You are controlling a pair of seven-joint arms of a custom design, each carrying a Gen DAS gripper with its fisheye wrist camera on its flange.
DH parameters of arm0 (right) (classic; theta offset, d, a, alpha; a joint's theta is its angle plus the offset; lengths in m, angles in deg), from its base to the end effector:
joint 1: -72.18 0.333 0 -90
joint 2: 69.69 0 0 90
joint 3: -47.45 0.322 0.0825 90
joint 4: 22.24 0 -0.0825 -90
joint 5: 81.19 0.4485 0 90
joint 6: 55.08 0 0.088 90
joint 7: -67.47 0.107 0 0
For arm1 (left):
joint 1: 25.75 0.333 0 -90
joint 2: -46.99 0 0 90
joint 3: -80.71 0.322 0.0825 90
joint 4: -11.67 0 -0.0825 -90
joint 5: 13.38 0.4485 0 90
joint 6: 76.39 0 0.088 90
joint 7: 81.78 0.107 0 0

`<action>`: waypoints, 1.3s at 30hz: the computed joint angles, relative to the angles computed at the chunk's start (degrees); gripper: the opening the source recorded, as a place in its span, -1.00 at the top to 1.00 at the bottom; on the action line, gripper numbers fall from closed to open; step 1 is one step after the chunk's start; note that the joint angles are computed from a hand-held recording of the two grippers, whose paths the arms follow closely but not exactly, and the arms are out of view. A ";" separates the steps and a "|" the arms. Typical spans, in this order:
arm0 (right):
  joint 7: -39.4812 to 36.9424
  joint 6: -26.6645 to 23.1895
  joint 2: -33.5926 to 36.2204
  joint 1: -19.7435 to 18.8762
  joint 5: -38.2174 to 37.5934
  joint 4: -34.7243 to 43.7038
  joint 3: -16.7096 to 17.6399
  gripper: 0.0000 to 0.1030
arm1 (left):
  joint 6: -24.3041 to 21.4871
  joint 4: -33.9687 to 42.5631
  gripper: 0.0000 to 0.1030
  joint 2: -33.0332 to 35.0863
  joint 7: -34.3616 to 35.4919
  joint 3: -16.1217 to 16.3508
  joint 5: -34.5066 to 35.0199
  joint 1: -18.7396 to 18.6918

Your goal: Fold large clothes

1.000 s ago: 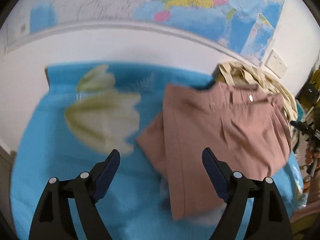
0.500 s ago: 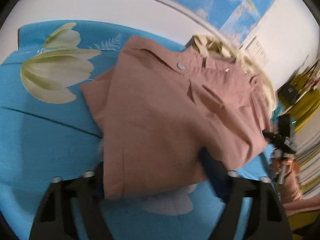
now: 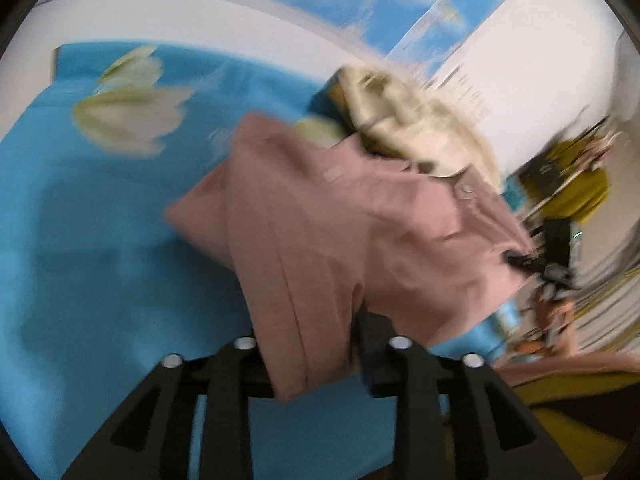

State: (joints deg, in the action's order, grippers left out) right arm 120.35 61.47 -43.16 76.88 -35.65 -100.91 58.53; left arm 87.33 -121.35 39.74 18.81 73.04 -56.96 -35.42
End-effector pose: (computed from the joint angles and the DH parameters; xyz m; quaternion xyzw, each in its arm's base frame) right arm 0.7504 0.2243 0.4837 -0.8051 0.4278 0.1492 0.3828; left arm 0.5644 -0.1379 0.4251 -0.7117 0.5987 -0.3645 0.0476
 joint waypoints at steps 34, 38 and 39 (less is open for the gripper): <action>-4.20 33.51 0.59 4.78 -14.53 -2.56 5.38 0.93 | 4.23 10.22 0.90 8.82 -31.61 -1.02 39.46 4.10; 1.47 29.30 8.57 9.26 -22.28 8.34 2.00 0.93 | 5.09 9.25 0.86 8.47 -39.39 -0.13 46.28 4.33; 3.92 26.61 12.12 11.20 -26.06 13.09 0.36 0.93 | 2.56 9.89 0.74 9.10 -42.57 0.22 48.95 4.41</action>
